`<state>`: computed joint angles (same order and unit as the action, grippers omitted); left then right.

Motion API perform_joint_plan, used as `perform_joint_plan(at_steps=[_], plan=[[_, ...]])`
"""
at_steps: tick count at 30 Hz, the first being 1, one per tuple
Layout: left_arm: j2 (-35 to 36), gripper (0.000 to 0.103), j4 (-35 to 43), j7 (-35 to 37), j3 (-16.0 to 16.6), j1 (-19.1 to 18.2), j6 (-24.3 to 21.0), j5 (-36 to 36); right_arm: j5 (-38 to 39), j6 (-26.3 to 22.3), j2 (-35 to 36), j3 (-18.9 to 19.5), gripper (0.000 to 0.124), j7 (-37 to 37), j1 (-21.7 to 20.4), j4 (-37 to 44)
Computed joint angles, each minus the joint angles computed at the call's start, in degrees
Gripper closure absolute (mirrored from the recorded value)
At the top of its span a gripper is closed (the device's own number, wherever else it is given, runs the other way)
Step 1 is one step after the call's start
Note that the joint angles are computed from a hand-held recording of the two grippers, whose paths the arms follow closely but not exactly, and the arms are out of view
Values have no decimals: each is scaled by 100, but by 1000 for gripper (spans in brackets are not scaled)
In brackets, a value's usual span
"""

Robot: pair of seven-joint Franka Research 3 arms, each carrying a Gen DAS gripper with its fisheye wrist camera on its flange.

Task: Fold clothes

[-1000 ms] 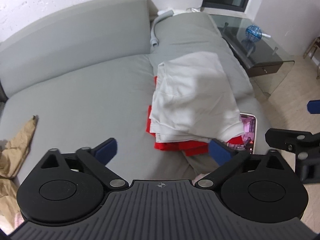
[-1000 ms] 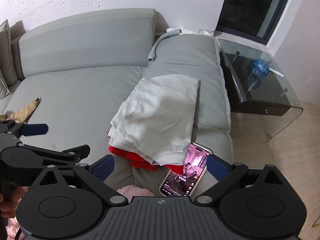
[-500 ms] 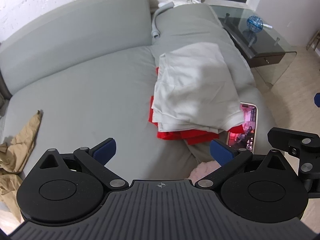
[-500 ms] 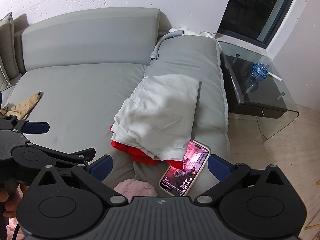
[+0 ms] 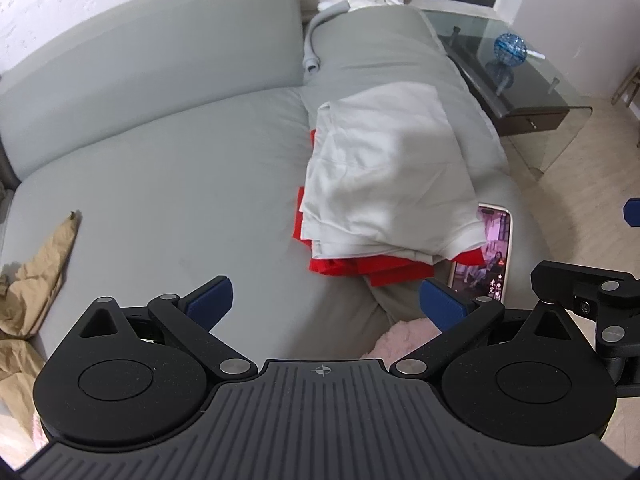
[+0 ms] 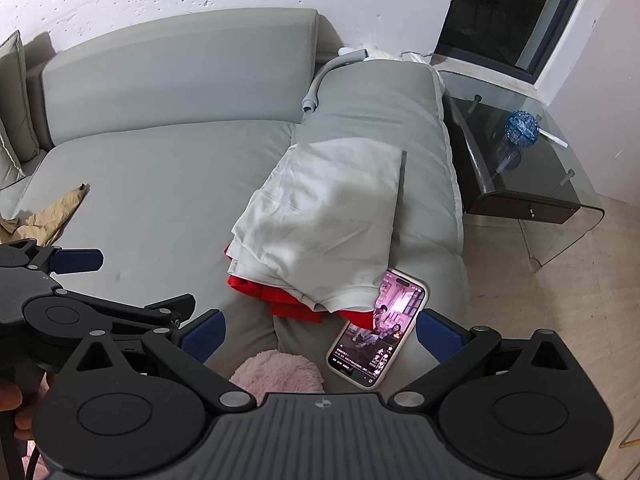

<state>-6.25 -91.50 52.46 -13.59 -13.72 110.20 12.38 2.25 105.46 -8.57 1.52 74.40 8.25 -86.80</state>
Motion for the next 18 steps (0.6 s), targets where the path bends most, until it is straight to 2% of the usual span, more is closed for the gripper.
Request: perform_joint_plan(at_steps=[18], plan=[[-18, 1, -33, -2, 14, 7, 68, -100, 22, -74, 25, -14, 22, -2, -6, 77]])
